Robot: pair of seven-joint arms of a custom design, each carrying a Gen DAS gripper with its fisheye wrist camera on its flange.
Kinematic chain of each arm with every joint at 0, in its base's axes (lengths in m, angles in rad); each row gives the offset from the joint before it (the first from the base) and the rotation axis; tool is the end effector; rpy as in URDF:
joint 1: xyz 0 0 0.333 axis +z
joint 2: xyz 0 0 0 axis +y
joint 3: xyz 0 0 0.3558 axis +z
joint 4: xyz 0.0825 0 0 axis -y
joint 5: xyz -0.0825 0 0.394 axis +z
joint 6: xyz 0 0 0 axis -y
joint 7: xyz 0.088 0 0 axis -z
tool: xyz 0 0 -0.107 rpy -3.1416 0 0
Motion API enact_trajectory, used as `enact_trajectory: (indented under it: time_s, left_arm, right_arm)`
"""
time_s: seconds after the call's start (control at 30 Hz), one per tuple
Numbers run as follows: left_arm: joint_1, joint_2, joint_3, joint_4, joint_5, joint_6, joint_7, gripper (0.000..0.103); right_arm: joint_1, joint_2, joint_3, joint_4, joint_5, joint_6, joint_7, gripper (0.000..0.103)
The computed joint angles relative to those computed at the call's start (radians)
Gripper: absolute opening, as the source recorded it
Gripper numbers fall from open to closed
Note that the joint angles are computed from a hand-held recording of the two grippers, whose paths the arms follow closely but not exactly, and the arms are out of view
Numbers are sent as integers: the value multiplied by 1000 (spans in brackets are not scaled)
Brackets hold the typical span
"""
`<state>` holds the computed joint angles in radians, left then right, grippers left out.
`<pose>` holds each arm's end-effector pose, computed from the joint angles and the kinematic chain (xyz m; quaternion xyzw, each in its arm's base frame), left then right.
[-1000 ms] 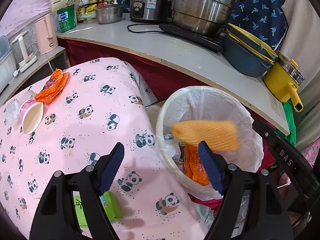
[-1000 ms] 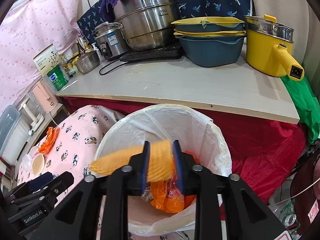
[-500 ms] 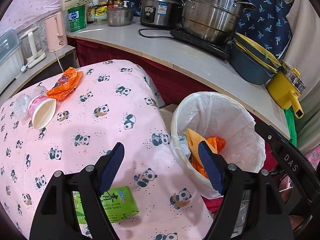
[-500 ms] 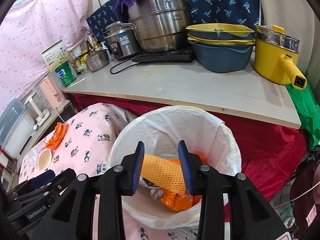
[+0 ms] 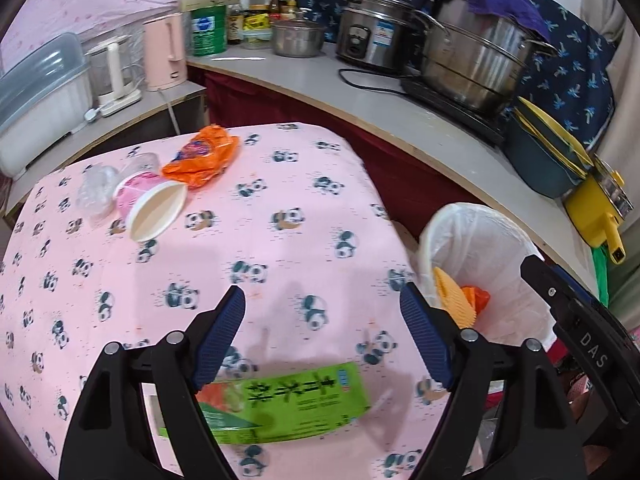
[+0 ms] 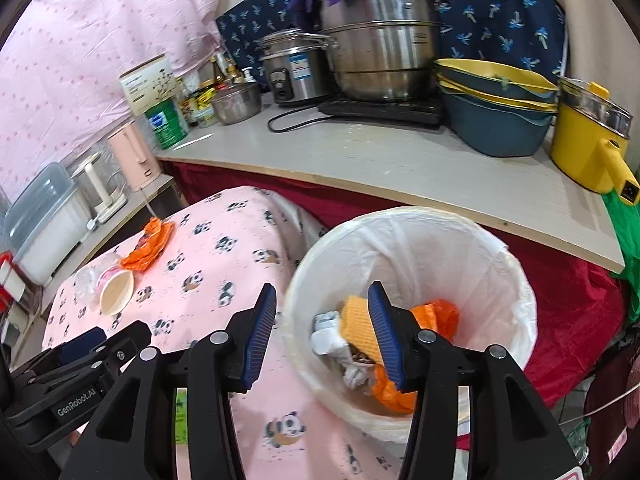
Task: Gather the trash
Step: 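Grasp the clear plastic wrap with the left tool while the right tool grasps the orange snack bag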
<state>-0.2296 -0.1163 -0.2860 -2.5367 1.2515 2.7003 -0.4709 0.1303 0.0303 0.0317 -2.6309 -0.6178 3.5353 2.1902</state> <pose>0.3840 -0.2546 0.3575 -0.7868 0.5090 -0.2486 0.2452 0.4494 0.1452 0.3633 -0.7138 0.5724 -0.1669 0.3675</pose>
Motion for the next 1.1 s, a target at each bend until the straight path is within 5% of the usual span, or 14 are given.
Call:
enact_trajectory:
  time_s: [0.5,0.67,0.9,1.1]
  left_arm:
    - [141,-229,22,-242,-74,-13,41,89]
    - [238,-280,44,-291,-54,22,78,89]
    - [390,-247,99,-277,67,108,88,92]
    - [454,-134,184,-193,252,175,15,92]
  right_arm:
    - [114,54,120,89,2,-81,-3,48]
    - [-53,146,329,224,-213,-138,203,48]
    - [-205,333,603,411,-172,-287,132,50]
    - [-169,521,672,604,-61,-423,28,54]
